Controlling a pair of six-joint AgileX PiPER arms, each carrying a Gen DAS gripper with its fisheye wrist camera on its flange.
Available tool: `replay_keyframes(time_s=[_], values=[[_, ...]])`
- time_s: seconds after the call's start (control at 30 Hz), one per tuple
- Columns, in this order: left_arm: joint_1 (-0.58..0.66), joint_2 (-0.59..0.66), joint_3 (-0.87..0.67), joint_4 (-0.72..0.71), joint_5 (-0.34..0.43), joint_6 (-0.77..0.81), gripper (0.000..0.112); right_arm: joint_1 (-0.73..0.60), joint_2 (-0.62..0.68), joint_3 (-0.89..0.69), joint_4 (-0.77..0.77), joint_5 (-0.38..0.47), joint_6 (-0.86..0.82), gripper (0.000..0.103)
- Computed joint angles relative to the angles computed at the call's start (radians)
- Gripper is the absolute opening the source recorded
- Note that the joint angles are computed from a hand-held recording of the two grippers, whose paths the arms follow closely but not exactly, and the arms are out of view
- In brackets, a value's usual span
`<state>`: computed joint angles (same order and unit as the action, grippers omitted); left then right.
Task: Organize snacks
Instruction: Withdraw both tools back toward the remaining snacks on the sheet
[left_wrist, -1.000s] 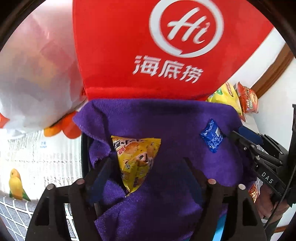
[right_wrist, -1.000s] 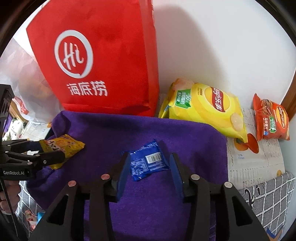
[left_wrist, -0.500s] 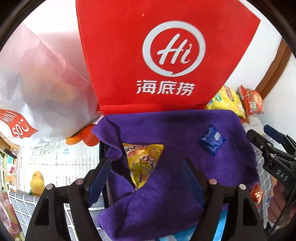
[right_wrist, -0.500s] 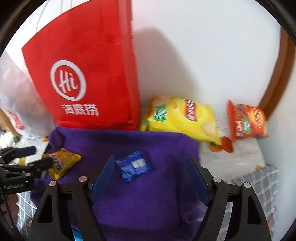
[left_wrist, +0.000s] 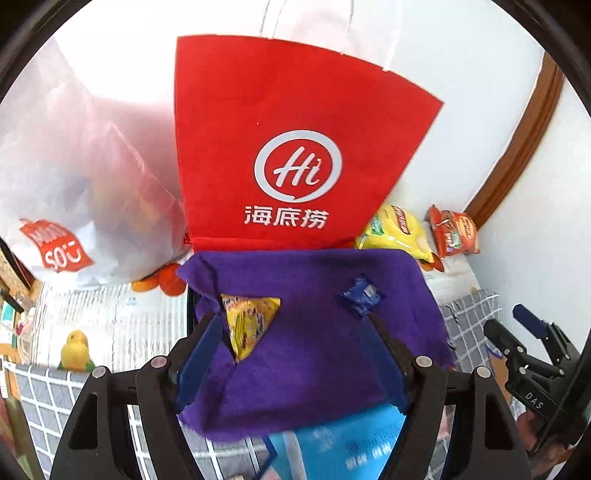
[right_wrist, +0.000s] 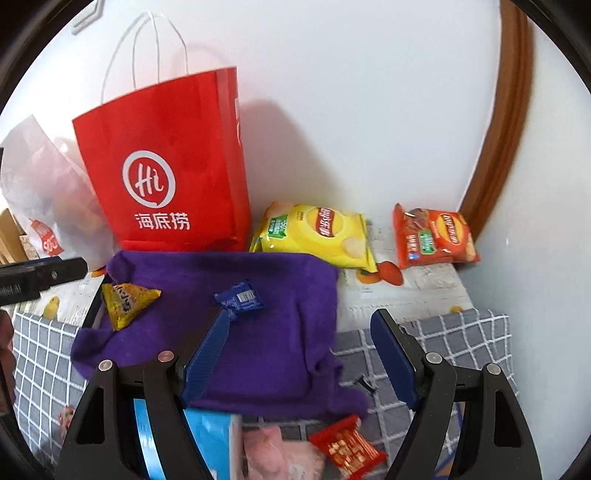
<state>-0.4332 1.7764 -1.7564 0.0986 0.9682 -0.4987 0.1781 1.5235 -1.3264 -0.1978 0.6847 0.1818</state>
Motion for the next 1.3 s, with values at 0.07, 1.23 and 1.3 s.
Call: replay_keyframes(time_s=[0.07,1.23,1.3], values=[[-0.025,-0.041,0.041,0.052,0.006,-0.049,0.075,-0.018,-0.032,0.019,0.046,0.017,-0.040,0.079],[-0.352,-0.455,0.631,0.361,0.008,-0.530,0.076,-0.288,-0.438,0.515,0.439,-0.027,-0.478,0.079],[-0.323,-0.462,0.658,0.326,-0.021,-0.511,0.076,-0.321,-0.432,0.537,0.457,-0.042,-0.500,0.079]])
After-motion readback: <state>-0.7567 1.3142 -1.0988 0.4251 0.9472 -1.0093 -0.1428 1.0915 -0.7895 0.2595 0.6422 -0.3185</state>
